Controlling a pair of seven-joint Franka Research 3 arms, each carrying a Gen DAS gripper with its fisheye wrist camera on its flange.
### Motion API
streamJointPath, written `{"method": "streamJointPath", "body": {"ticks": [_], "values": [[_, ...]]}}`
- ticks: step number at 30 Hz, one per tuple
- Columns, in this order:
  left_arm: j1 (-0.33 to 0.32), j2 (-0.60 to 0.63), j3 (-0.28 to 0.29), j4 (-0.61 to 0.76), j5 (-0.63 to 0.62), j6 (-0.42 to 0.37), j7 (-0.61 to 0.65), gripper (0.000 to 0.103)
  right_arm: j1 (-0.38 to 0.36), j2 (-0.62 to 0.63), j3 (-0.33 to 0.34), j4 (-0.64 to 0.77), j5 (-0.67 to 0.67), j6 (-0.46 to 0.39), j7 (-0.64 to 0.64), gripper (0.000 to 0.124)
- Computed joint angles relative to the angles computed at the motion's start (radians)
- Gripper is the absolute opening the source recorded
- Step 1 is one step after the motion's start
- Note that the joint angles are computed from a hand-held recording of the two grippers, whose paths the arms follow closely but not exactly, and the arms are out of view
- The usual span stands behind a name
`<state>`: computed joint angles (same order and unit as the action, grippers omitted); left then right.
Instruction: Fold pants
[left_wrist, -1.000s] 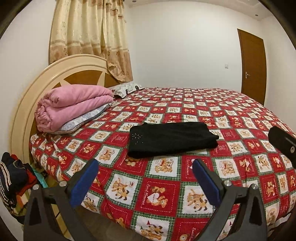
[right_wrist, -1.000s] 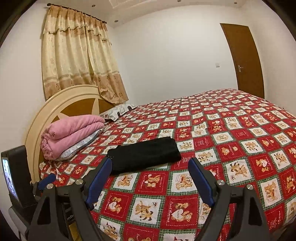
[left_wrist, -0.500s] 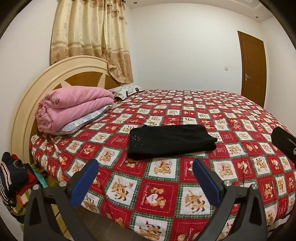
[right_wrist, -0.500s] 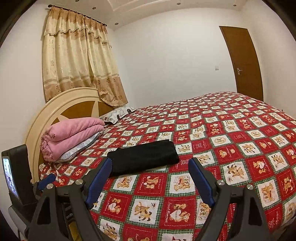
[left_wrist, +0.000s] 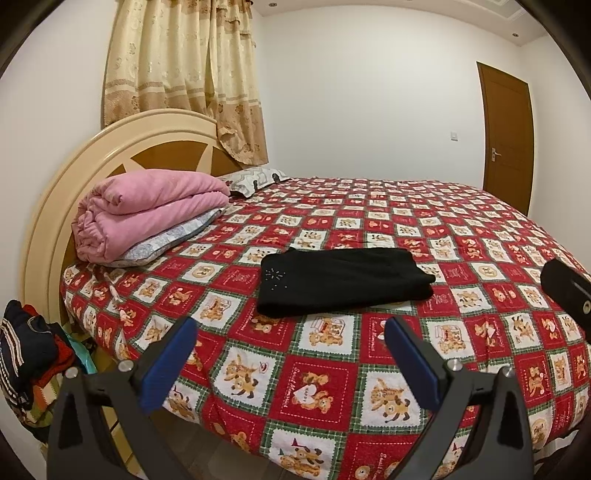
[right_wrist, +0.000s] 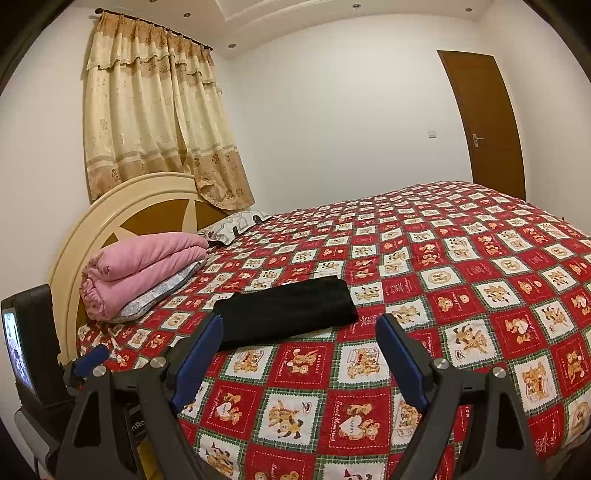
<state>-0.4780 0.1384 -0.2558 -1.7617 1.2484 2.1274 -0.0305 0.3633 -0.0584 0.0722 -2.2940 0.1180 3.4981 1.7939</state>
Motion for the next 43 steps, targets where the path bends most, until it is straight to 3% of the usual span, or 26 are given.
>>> {"method": "streamJointPath", "body": {"ticks": [4,15,20,26,40,43], "values": [[-0.015,0.008,-0.004,0.012,0.018,-0.058,0.002,0.103,-0.001,0.0,0.006,-0.001,0.016,0.005,-0.014,0.086],[-0.019,0.015,0.0,0.031,-0.004,-0.09,0.018,0.103,0.004,0.0,-0.001,-0.002,0.006,0.0,-0.004,0.086],[-0.036,0.034,0.002,0.057,0.02,-0.143,0.03,0.103,0.003,0.0,-0.006,-0.005,-0.015,-0.001,0.012,0.086],[-0.012,0.01,0.009,0.024,-0.002,-0.031,0.01,0.103,0.0,0.0,-0.01,-0.006,-0.034,-0.002,0.028,0.086],[-0.018,0.026,0.008,0.042,-0.014,-0.063,0.023,0.103,-0.003,0.0,-0.02,-0.01,-0.078,-0.003,0.069,0.086],[-0.02,0.028,0.008,0.045,-0.014,-0.066,0.025,0.103,-0.008,0.003,-0.002,-0.009,-0.034,-0.003,0.036,0.086]]}}
